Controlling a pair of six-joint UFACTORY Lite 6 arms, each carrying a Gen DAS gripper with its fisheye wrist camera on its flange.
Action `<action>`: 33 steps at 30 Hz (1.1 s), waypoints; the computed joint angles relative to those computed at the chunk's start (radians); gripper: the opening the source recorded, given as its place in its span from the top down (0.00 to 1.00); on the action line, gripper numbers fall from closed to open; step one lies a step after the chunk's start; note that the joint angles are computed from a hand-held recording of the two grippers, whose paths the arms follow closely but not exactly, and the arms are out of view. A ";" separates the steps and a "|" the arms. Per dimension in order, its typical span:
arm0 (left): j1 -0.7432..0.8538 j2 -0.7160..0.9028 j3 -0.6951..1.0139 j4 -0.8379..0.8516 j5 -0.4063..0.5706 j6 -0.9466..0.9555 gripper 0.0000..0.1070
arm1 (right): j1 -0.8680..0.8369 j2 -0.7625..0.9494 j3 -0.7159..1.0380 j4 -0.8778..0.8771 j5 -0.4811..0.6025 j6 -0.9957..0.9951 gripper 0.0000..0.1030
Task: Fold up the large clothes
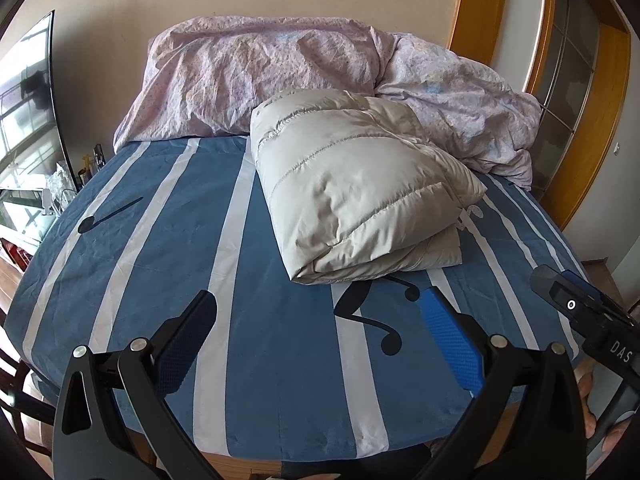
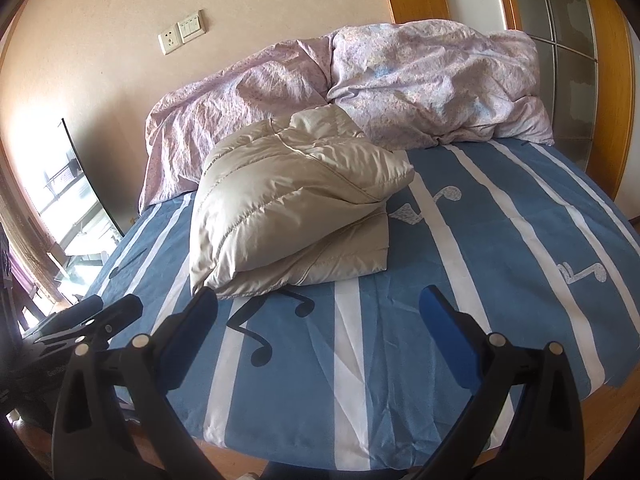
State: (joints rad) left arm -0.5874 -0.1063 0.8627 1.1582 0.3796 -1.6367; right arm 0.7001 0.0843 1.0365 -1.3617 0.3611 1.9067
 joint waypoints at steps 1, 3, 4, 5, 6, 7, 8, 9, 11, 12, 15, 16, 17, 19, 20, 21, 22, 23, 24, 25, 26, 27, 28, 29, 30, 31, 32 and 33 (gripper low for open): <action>0.000 0.001 0.001 0.004 0.003 -0.002 0.05 | 0.000 0.000 -0.001 0.000 0.001 0.003 0.02; 0.000 0.007 0.004 0.009 0.003 -0.008 0.05 | -0.003 -0.004 -0.005 0.001 -0.005 0.002 0.02; 0.002 0.005 0.002 0.009 0.000 -0.008 0.05 | -0.005 -0.005 -0.006 0.003 -0.007 0.001 0.02; 0.005 0.006 0.001 0.008 -0.009 -0.007 0.05 | -0.006 -0.006 -0.007 0.004 -0.009 0.001 0.02; 0.009 0.006 0.001 0.005 -0.020 -0.005 0.05 | -0.007 -0.006 -0.007 0.004 -0.011 0.000 0.02; 0.012 0.005 -0.002 0.005 -0.026 -0.007 0.05 | -0.006 -0.005 -0.006 0.006 -0.009 -0.001 0.02; 0.014 0.007 -0.001 0.003 -0.031 -0.005 0.05 | -0.008 -0.006 -0.006 0.009 -0.010 -0.006 0.02; 0.015 0.010 0.002 0.000 -0.033 -0.003 0.05 | -0.010 -0.008 -0.007 0.009 -0.013 -0.007 0.02; 0.018 0.009 -0.001 0.003 -0.039 -0.004 0.05 | -0.010 -0.008 -0.008 0.007 -0.011 -0.002 0.02; 0.018 0.008 -0.002 0.004 -0.041 -0.005 0.05 | -0.012 -0.008 -0.010 0.006 -0.013 -0.001 0.02; 0.016 0.006 -0.004 0.008 -0.044 -0.009 0.05 | -0.013 -0.011 -0.013 0.002 -0.014 0.002 0.02; 0.015 0.006 -0.004 0.010 -0.044 -0.011 0.05 | -0.015 -0.011 -0.013 0.004 -0.016 -0.001 0.02; 0.016 0.006 -0.005 0.012 -0.047 -0.014 0.05 | -0.014 -0.011 -0.013 0.005 -0.015 -0.001 0.02; 0.020 0.005 -0.007 0.010 -0.059 -0.014 0.05 | -0.013 -0.010 -0.012 0.005 -0.015 -0.002 0.02; 0.022 0.004 -0.008 0.008 -0.062 -0.014 0.05 | -0.012 -0.009 -0.011 0.006 -0.012 -0.002 0.02; 0.023 0.005 -0.008 0.007 -0.064 -0.014 0.05 | -0.012 -0.008 -0.010 0.006 -0.012 0.000 0.02; 0.023 0.007 -0.007 0.007 -0.066 -0.015 0.05 | -0.012 -0.009 -0.011 0.005 -0.014 0.001 0.02; 0.026 0.005 -0.009 0.007 -0.069 -0.015 0.05 | -0.011 -0.007 -0.009 0.005 -0.013 0.001 0.02; 0.027 0.005 -0.009 0.006 -0.070 -0.012 0.05 | -0.010 -0.005 -0.007 0.006 -0.009 0.000 0.02; 0.026 0.005 -0.009 0.002 -0.069 -0.009 0.05 | -0.010 -0.005 -0.007 0.008 -0.010 0.000 0.02; 0.028 0.006 -0.008 0.001 -0.074 -0.006 0.05 | -0.012 -0.005 -0.008 0.009 -0.013 -0.001 0.02; 0.030 0.007 -0.008 0.001 -0.077 -0.006 0.05 | -0.017 -0.006 -0.007 0.015 -0.017 -0.008 0.02; 0.030 0.008 -0.009 0.002 -0.077 -0.006 0.05 | -0.020 -0.005 -0.007 0.019 -0.019 -0.013 0.02; 0.029 0.008 -0.009 0.007 -0.076 -0.012 0.05 | -0.022 -0.006 -0.007 0.023 -0.022 -0.018 0.02; 0.030 0.008 -0.009 0.008 -0.076 -0.013 0.05 | -0.024 -0.006 -0.007 0.025 -0.024 -0.021 0.02; 0.030 0.009 -0.007 0.009 -0.076 -0.014 0.05 | -0.025 -0.006 -0.007 0.030 -0.025 -0.026 0.02; 0.031 0.009 -0.007 0.004 -0.077 -0.009 0.05 | -0.024 -0.005 -0.005 0.028 -0.024 -0.026 0.02; 0.032 0.008 -0.007 -0.001 -0.077 -0.003 0.05 | -0.024 -0.006 -0.006 0.025 -0.024 -0.023 0.02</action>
